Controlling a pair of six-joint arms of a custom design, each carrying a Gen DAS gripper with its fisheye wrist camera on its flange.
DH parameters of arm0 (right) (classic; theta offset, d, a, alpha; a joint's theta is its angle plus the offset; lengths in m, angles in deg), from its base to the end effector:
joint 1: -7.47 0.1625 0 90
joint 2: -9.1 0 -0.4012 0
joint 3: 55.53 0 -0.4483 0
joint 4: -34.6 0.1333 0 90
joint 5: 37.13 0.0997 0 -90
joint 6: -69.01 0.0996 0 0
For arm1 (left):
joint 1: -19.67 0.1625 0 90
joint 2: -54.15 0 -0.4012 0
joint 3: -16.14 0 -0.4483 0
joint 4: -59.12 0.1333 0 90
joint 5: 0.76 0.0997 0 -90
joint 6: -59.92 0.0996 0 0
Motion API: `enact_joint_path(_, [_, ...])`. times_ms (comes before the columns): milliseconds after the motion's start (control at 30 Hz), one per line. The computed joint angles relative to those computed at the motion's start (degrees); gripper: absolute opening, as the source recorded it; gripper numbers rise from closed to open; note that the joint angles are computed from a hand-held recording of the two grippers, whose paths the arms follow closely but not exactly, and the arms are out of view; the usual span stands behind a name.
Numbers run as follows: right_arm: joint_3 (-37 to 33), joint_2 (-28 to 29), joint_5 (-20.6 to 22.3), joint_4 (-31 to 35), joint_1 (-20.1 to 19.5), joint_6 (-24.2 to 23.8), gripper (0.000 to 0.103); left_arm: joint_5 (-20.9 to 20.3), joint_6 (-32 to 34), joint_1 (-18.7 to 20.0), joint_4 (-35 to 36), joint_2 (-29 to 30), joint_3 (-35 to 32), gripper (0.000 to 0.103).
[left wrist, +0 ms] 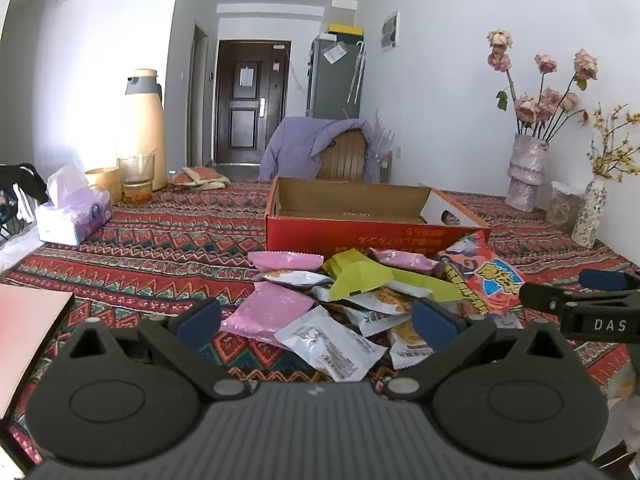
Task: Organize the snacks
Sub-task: 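Grasp the pink packet with the left gripper while the right grasps the red-blue chip bag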
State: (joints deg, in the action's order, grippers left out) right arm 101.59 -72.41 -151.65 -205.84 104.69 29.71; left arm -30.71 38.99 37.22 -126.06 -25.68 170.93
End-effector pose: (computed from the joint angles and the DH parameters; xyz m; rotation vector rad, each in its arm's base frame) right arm 0.1270 -0.2704 0.1976 0.4926 -2.0020 1.3731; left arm -0.2178 -0.2992 0.1123 0.8026 2.2201 -1.2748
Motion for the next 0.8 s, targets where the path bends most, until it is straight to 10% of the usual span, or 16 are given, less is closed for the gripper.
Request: enact_joint_path(800, [-18.2,15.5,-9.0,3.2,-0.8,-10.5,0.093,-2.4,10.9,11.6,-10.5,10.0,-9.2,0.103])
